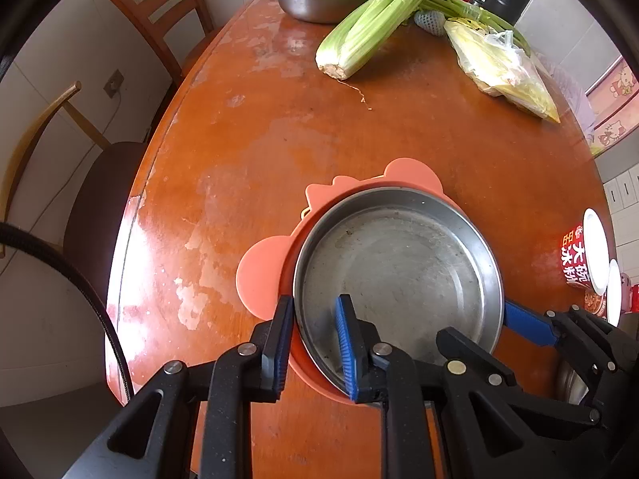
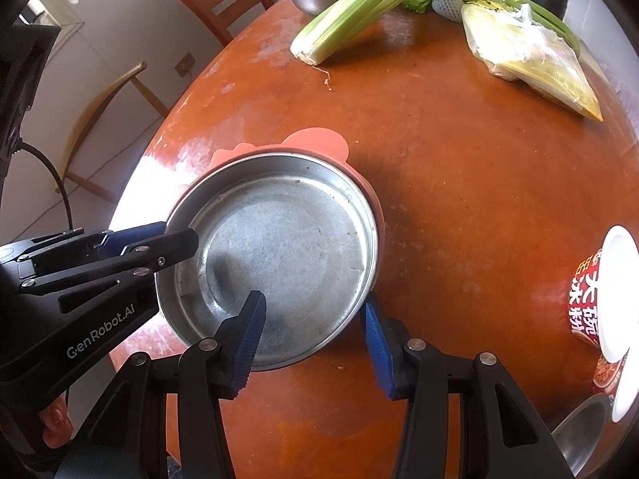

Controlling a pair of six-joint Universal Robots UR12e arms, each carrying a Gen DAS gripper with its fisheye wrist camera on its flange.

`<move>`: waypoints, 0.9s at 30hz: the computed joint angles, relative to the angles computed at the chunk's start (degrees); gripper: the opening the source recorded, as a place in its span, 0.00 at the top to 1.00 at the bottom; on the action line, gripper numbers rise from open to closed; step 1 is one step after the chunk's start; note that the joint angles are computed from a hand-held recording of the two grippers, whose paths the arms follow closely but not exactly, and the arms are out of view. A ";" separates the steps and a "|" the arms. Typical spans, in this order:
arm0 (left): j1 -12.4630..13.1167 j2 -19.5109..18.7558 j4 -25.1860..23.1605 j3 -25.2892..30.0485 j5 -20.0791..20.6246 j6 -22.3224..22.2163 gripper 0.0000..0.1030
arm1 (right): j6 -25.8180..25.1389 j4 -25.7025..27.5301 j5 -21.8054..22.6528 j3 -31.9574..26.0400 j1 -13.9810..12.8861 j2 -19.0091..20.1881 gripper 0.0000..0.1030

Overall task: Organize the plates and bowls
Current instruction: 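Lower the silver pan into the pink bowl with the left tool, then open the left tool and release the silver pan's rim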

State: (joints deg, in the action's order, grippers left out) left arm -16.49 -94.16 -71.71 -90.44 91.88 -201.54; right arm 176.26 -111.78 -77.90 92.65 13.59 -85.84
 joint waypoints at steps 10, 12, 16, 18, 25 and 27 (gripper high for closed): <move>-0.36 0.49 0.21 0.31 1.03 -0.17 0.73 | 0.01 -0.87 0.32 0.21 -0.35 -0.63 0.50; -0.40 0.59 0.21 0.42 0.97 -0.18 0.73 | -0.10 -1.06 0.34 0.22 -0.38 -0.76 0.50; -0.45 0.81 0.26 0.66 0.69 -0.27 0.71 | -0.31 -1.76 0.60 0.33 -0.50 -1.24 0.50; -0.61 0.93 0.34 0.84 0.97 -0.39 0.68 | -0.34 -2.21 0.85 0.41 -0.62 -1.55 0.50; -1.35 1.15 1.16 1.89 1.32 -0.68 0.59 | -0.32 -4.44 0.72 0.86 -1.37 -3.03 0.50; -1.66 1.22 1.61 2.21 1.41 -0.70 0.58 | 0.08 -5.23 0.52 1.15 -1.73 -3.76 0.49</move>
State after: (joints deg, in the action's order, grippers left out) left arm -18.15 -92.94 -70.10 -88.23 93.29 -202.23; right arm 176.34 -117.01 -77.38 93.81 11.86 -89.60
